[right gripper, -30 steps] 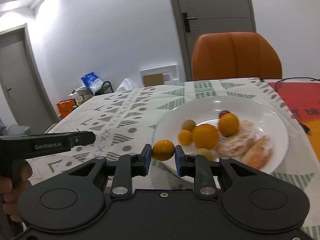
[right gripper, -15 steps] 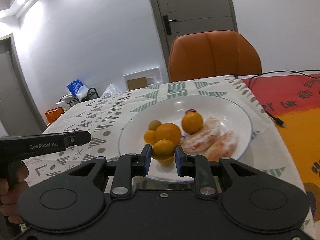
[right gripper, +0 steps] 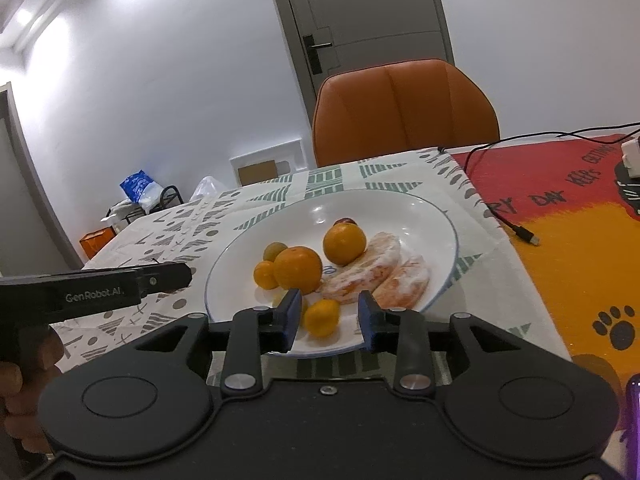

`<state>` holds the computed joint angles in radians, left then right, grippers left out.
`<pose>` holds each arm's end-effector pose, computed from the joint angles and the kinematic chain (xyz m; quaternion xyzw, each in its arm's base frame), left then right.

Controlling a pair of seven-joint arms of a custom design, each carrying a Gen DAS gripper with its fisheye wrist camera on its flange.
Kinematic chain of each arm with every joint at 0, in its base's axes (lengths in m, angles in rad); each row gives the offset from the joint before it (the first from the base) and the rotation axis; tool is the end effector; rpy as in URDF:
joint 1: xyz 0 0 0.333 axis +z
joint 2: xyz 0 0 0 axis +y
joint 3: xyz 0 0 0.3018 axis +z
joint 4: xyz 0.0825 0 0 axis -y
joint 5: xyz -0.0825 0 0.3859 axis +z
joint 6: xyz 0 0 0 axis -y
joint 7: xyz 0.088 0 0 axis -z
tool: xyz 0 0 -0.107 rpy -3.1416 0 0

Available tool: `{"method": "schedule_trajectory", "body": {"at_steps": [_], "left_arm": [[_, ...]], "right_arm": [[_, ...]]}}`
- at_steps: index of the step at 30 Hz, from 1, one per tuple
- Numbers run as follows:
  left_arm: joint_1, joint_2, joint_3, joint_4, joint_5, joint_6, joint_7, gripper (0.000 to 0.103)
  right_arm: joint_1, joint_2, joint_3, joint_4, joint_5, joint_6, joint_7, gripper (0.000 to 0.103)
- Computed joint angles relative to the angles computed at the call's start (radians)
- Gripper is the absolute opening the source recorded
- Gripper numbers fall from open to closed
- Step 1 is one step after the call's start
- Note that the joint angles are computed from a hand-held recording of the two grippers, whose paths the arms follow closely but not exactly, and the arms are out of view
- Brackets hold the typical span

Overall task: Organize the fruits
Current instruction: 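Carry the red plum and the small orange over the white bowl with both tools, then release the red plum into the bowl while the right tool releases the small orange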

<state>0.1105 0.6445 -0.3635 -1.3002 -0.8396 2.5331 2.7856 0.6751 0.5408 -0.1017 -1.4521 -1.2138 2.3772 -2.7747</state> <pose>0.7575 -0.1098 0.4373 -0.3458 0.8031 -0.4673 0.1305 0.6160 0.4034 0.4086 -0.4177 0.7522 -0.3643 0.3564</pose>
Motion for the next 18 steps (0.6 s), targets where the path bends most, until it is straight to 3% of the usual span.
{"method": "schedule_trajectory", "body": {"at_steps": [18], "left_arm": [[-0.022,-0.022,-0.011,-0.024,-0.022,0.032,0.032,0.026]], "right_arm": [[-0.011,-0.036,0.016,-0.049,-0.04,0.005,0.05,0.033]]}}
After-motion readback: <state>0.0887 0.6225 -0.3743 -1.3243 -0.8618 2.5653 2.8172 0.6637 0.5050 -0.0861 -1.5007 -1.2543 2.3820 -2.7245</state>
